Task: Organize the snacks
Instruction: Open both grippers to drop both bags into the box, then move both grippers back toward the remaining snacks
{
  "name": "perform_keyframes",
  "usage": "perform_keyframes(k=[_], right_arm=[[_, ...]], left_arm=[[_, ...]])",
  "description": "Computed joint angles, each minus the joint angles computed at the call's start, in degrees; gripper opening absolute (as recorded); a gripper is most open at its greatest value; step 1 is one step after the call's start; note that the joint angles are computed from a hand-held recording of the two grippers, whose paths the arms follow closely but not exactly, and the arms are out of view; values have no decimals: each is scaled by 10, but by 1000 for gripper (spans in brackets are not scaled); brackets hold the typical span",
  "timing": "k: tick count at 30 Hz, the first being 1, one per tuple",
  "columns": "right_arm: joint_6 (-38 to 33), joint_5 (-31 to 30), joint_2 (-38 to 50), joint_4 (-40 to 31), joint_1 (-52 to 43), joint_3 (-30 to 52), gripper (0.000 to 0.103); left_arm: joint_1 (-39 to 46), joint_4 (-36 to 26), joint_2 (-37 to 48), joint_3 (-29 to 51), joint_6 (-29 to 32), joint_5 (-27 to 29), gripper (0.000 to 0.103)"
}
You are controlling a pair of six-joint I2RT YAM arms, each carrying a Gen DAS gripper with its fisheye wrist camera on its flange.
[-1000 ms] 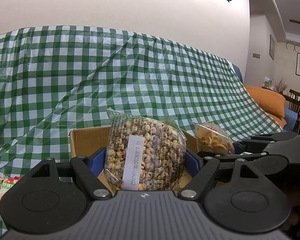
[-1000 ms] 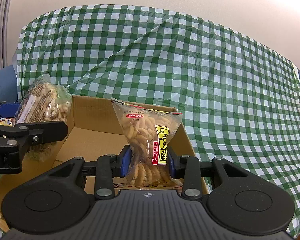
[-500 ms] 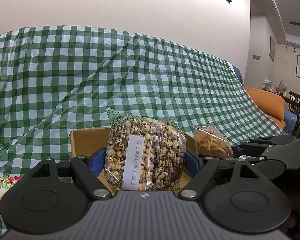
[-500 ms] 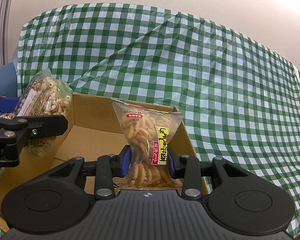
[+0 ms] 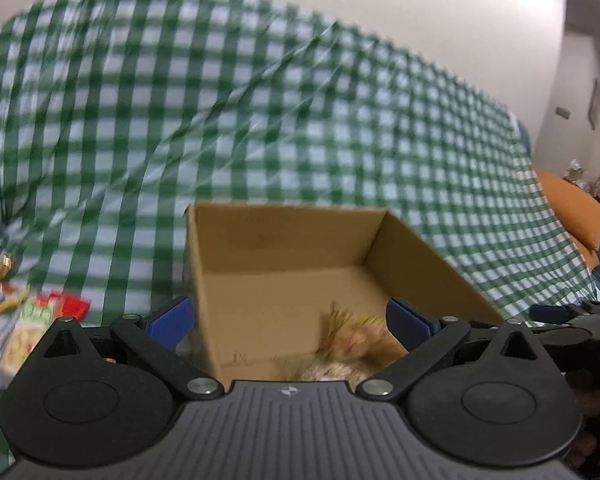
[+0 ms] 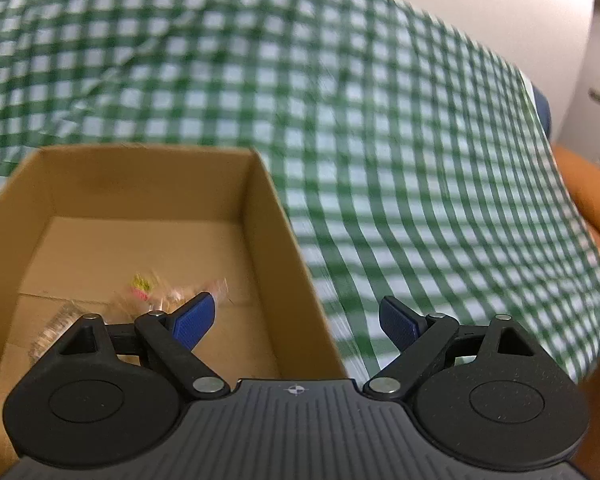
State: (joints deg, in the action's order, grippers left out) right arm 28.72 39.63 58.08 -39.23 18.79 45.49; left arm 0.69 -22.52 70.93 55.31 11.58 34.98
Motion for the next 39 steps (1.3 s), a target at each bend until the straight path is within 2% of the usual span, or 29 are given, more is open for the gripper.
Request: perform_keyframes(k=[4, 5, 7, 8, 10, 11, 14, 16, 17, 18, 20, 23, 26, 30, 32, 36, 39], right_arm=[[-8, -41, 24, -5, -61, 1, 89], [-11, -53, 30, -7, -76, 3, 87], [-19, -72, 39, -9, -98, 5, 80], [-20, -76, 43, -9, -106, 7, 74], [-18, -70, 43, -15, -110, 9, 66], [-12, -64, 42, -21, -109, 10, 59], [-6, -83, 25, -30, -108, 0, 50], [-19, -101, 19, -17, -118, -7, 37], [-12, -115, 11, -11, -121, -9, 25], [18, -104, 1, -27, -102, -10, 25], [30, -94, -3, -38, -96, -8, 25], [9, -110, -16, -33, -113, -11, 23], [12, -95, -23, -46, -112, -12, 23], [-12, -120, -30, -42, -150, -14, 24], [6, -88, -39, -46, -124, -13, 25], [42, -11, -87, -38, -33, -30, 44], [48, 30, -114, -17, 26, -41, 51]], left_arm=[[-2, -49, 36, 32, 10, -33, 97], [-4, -62, 44, 40, 11, -40, 94], [-4, -85, 60, 51, 17, -46, 83], [-5, -94, 67, 55, 21, -48, 75], [-10, -92, 71, 51, 22, -59, 74], [-11, -88, 71, 49, 24, -64, 73], [-13, -79, 69, 42, 30, -68, 72], [-12, -71, 70, 38, 30, -65, 65], [-10, -71, 73, 41, 27, -61, 61], [-5, -72, 75, 42, 24, -52, 60], [-2, -67, 76, 41, 15, -44, 59], [-3, -60, 69, 34, 15, -35, 59], [-9, -55, 59, 24, 25, -30, 60], [-6, -48, 54, 20, 29, -21, 61], [-3, -39, 44, 12, 28, -27, 65], [22, -3, 5, -25, 19, -18, 66], [68, -8, -26, -37, 36, 38, 66]])
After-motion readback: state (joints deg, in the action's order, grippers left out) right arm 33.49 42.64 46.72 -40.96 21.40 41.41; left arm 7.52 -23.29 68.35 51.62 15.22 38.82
